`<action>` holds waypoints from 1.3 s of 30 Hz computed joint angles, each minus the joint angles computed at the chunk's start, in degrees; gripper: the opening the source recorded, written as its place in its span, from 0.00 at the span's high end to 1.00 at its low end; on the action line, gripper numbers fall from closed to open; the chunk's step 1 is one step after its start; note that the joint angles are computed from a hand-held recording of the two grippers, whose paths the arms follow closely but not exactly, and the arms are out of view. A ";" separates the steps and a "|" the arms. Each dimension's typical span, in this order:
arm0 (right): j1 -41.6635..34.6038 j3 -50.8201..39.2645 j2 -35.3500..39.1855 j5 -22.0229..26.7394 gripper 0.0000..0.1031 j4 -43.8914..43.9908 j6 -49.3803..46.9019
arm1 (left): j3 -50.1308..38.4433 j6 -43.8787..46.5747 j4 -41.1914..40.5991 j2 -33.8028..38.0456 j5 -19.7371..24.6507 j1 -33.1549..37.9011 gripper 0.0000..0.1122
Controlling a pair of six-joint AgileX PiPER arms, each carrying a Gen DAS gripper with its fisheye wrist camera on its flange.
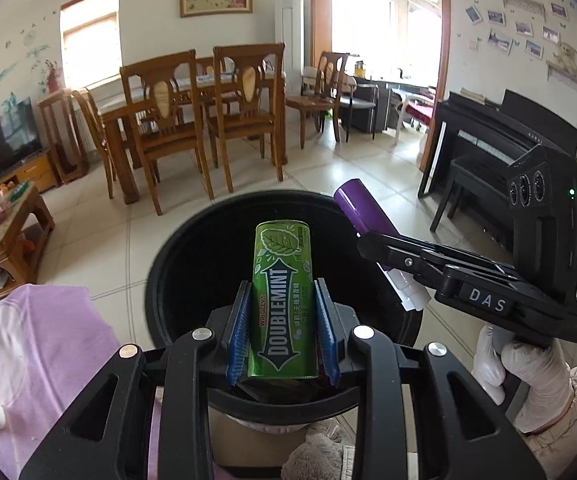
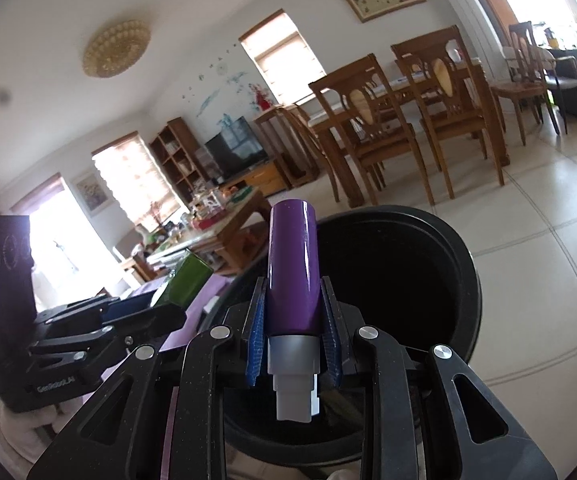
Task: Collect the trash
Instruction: 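Carry the gum and spray bottle over the black bin and open both tools, then move both open tools back over the table toward the clear cup and white lid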
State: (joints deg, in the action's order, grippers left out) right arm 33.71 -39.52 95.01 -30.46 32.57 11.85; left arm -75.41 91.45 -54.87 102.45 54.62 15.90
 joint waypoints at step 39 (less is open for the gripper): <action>9.51 -26.72 11.54 6.68 0.25 35.86 -39.00 | -12.10 -4.23 -2.32 5.07 7.26 16.44 0.27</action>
